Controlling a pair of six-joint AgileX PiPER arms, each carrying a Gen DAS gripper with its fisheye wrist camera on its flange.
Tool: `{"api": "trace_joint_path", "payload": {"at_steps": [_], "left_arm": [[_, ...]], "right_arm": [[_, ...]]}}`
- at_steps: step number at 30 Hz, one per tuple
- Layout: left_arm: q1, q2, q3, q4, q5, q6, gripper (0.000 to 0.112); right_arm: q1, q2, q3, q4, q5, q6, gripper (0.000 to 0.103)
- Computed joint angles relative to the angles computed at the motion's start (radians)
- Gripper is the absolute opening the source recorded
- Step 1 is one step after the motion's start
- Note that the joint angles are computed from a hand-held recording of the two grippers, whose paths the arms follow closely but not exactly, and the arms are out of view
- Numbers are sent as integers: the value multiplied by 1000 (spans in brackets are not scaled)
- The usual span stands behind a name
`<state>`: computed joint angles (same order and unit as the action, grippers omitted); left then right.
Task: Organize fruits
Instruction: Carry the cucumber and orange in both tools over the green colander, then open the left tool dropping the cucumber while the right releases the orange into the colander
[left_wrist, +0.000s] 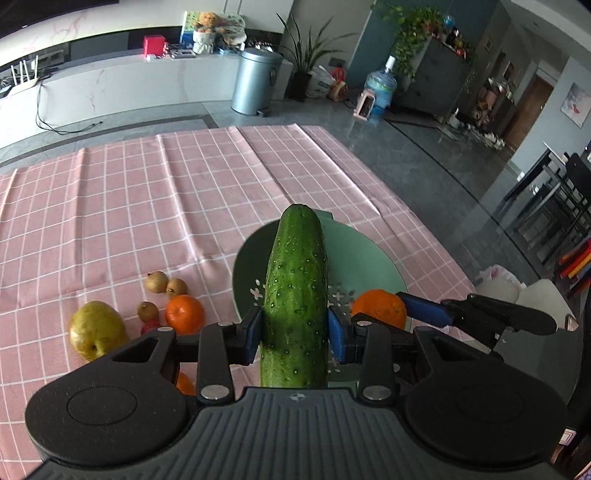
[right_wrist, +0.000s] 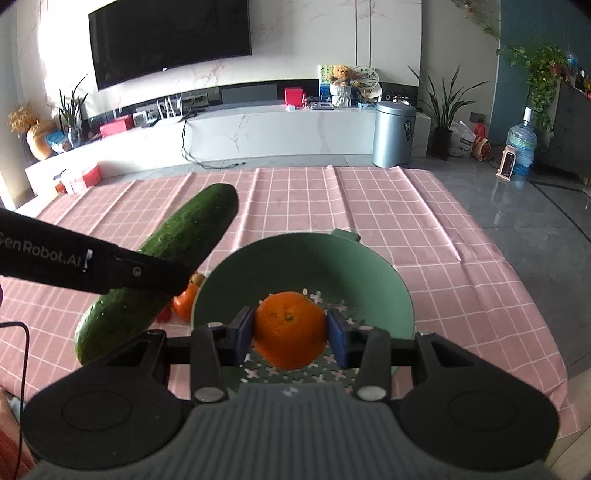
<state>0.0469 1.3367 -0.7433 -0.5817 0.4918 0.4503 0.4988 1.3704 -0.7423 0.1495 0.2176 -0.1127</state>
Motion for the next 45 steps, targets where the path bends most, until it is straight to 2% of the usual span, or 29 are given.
{"api": "trace_joint_path", "payload": {"at_steps": [3,7,12,16,26,34,36,38,40,45], "left_arm": [[-44,75,-47,79,18,-68,42],[-81,140,-106,161,65,-121,42],[-112,222,-201,259,146,-183,42],[-128,275,-249,324,176,-230,42],[-152,368,-347,379,255,-268,42],[-151,378,-342,379,249,-263,42],[-144,371,-334,370,238,-253,45],[-141,362,-327,368,234,-256,47],[-137,343,-315,362,230,-251,49],[-127,263,-259,340,210,-229,54]], "right_arm": [[-38,65,-49,83,33,-180,39],[-54,148,-109,118,84,-315,39],[-58,242,-178,123,142,-395,40],[-69,292,-217,155,172,-449,40],[-67,350,-257,137,231,-435,40],[-80,365,-279,128,266,-417,41],[-75,374,-294,103,270,-391,42],[-72,366,-289,83,267,-367,44],[-74,348,-275,76,254,-355,58],[-66,282,-228,4,233,-266,61]]}}
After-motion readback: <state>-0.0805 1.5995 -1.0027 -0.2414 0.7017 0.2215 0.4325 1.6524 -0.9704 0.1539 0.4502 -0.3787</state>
